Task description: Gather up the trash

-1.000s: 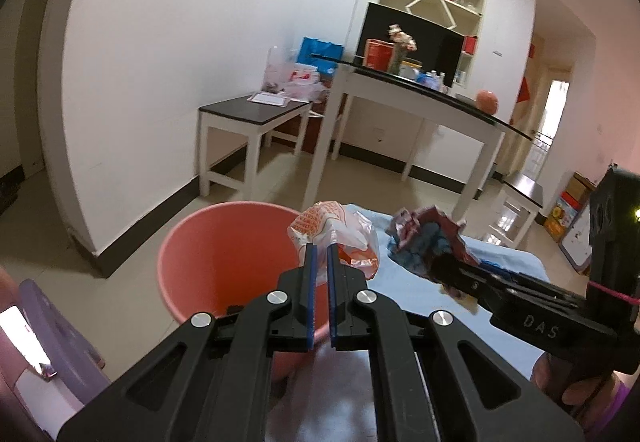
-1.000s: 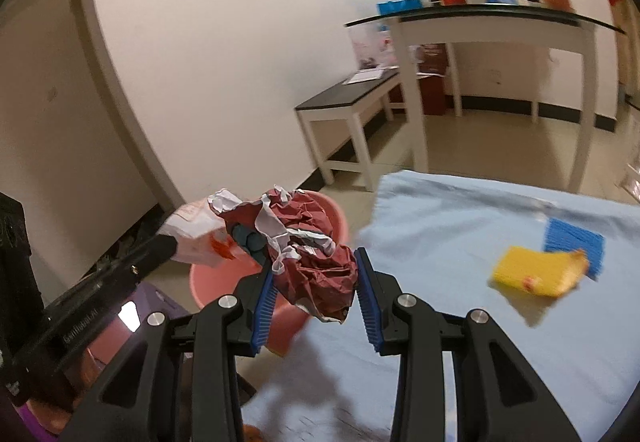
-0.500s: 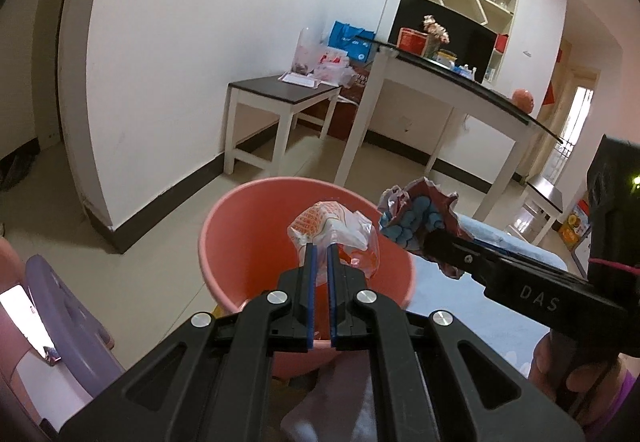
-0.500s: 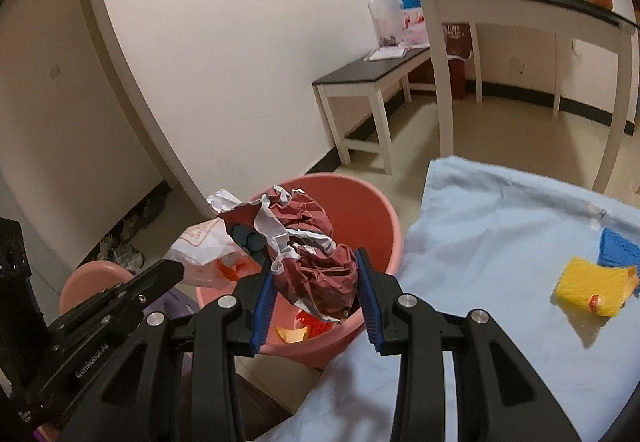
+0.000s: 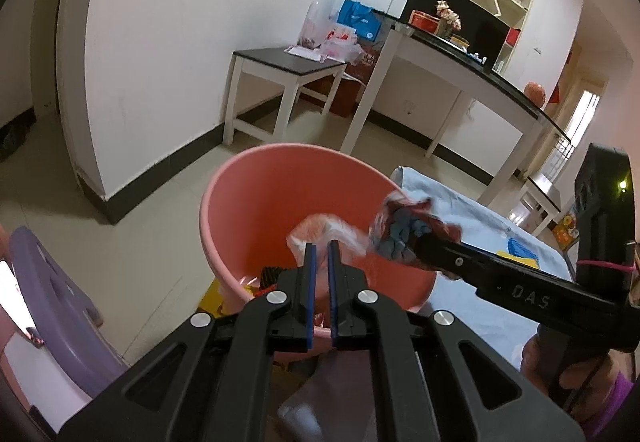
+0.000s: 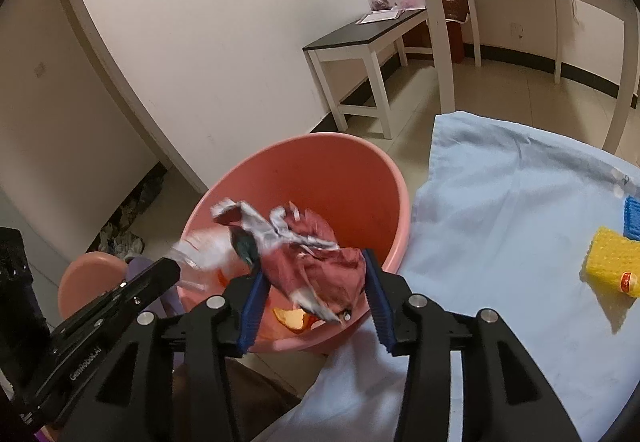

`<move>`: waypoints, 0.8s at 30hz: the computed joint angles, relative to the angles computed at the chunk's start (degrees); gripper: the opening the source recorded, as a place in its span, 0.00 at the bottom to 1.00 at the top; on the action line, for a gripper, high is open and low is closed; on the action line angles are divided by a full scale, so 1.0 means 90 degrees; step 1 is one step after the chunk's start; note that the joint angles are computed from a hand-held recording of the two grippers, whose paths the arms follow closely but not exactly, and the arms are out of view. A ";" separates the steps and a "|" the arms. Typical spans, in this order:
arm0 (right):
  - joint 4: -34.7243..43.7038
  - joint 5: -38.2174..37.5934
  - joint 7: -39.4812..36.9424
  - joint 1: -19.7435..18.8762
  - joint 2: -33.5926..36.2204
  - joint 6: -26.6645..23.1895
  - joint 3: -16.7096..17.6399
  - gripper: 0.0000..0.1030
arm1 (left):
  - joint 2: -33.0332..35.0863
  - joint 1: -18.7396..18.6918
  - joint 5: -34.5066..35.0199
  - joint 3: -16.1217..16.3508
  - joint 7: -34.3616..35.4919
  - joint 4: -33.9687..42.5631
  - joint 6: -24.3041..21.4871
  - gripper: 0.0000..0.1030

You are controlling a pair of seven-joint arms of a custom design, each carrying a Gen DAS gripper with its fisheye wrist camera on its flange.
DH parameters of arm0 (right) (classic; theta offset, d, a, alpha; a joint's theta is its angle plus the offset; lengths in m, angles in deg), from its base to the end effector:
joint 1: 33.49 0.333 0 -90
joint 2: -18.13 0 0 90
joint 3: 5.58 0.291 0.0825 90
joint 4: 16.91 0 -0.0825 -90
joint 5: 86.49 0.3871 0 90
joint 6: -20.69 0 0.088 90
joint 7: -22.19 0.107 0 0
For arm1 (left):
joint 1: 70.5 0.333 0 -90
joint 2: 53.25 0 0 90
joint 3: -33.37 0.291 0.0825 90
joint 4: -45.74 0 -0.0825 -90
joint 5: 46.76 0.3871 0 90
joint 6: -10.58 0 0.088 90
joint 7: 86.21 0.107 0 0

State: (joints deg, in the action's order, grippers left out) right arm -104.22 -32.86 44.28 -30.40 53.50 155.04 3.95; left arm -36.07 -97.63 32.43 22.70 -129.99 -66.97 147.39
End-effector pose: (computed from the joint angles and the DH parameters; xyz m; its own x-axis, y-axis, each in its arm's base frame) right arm 0.7017 0.1498 0.3071 0.7274 -0.5870 -0.3554 -0.6443 -0.4059 -0.6482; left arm 0.4976 -0.3696 0.3143 0.4722 -0.8269 0.3053 -0.4292 -0.5182 -0.7397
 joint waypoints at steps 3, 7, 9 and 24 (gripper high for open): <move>0.0026 0.0030 -0.0033 -0.0029 0.0021 -0.0028 0.0016 0.50 | -0.0012 0.0035 -0.0077 0.0001 0.0032 -0.0026 0.0070 0.05; 0.0026 0.0100 -0.0109 -0.0064 0.0016 -0.0032 0.0035 0.51 | -0.0037 0.0032 -0.0035 0.0005 -0.0023 -0.0044 0.0082 0.05; 0.0016 0.0148 -0.0154 -0.0094 0.0002 -0.0036 0.0039 0.51 | -0.0043 0.0020 -0.0027 -0.0005 -0.0030 -0.0031 0.0056 0.05; -0.0511 0.0674 -0.0645 -0.0451 -0.0428 -0.0125 -0.0130 0.52 | 0.0137 -0.0181 -0.0023 -0.0086 0.0151 0.0427 0.0073 0.05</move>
